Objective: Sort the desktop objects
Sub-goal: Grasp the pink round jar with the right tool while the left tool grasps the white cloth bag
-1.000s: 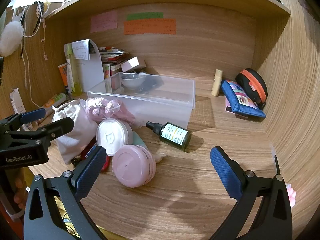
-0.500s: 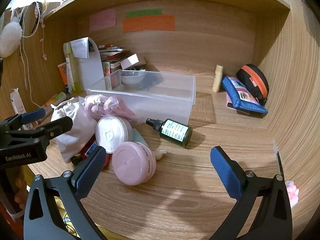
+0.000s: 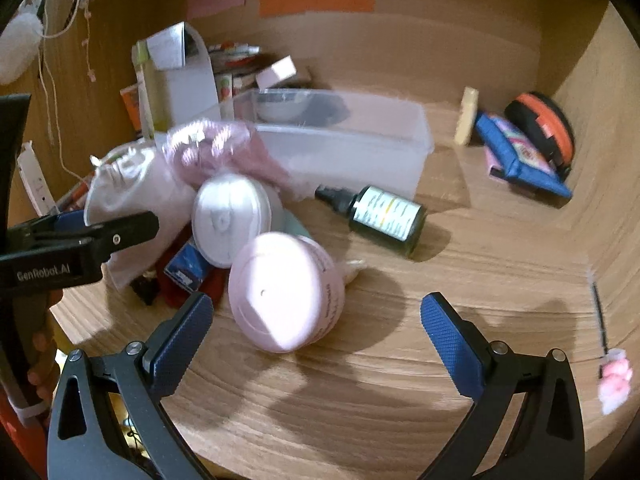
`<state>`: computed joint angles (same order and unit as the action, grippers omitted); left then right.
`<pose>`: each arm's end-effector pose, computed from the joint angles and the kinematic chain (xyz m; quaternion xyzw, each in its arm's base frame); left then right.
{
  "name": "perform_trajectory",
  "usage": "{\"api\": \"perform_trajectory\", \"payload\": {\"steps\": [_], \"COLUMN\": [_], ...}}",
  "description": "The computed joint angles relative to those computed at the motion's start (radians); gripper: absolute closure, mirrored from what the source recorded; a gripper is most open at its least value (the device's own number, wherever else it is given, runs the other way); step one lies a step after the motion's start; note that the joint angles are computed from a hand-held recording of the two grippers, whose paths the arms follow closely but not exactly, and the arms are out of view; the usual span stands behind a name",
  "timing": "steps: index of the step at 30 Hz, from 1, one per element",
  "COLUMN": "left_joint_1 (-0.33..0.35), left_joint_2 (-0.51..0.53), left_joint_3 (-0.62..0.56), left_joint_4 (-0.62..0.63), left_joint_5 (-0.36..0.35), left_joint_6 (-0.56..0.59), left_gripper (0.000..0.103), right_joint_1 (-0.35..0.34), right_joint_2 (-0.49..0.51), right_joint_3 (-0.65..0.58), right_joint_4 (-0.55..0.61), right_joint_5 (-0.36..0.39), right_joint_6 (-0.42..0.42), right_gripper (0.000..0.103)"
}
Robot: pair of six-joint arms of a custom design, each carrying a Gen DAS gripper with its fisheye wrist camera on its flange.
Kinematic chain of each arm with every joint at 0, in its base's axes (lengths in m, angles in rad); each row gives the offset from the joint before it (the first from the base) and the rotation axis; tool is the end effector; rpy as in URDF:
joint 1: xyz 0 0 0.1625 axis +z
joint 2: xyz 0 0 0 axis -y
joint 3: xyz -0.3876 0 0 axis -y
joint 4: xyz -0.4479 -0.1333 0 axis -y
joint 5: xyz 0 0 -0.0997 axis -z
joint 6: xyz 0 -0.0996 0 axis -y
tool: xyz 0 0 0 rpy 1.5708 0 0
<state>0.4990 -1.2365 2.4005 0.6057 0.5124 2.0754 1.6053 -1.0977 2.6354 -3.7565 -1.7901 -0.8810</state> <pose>-0.0677 -0.2875 0.0891 0.0525 0.8588 -0.3992 0.3168 0.1229 -0.3256 0.0425 0.3852 -0.8607 0.2459 0.2246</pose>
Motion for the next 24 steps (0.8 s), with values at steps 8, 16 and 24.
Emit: {"api": "perform_trajectory", "payload": {"steps": [8, 16, 24], "left_joint_1": [0.098, 0.117, 0.114], "left_joint_2": [0.051, 0.025, -0.020], "left_joint_3": [-0.079, -0.085, -0.063], "left_joint_4": [-0.033, -0.068, -0.126], "left_joint_5": [0.028, 0.022, 0.046], "left_joint_6": [0.121, 0.197, 0.261], "left_gripper": [0.000, 0.000, 0.027], "right_joint_1": [0.018, 0.003, -0.036], "right_joint_2": [0.081, 0.064, -0.005], "right_joint_3": [-0.050, -0.071, -0.054], "right_joint_4": [-0.016, 0.066, 0.167], "right_joint_5": [-0.030, -0.007, 0.052], "right_joint_6": [0.002, 0.008, 0.030], "right_gripper": [0.001, 0.029, 0.043]}}
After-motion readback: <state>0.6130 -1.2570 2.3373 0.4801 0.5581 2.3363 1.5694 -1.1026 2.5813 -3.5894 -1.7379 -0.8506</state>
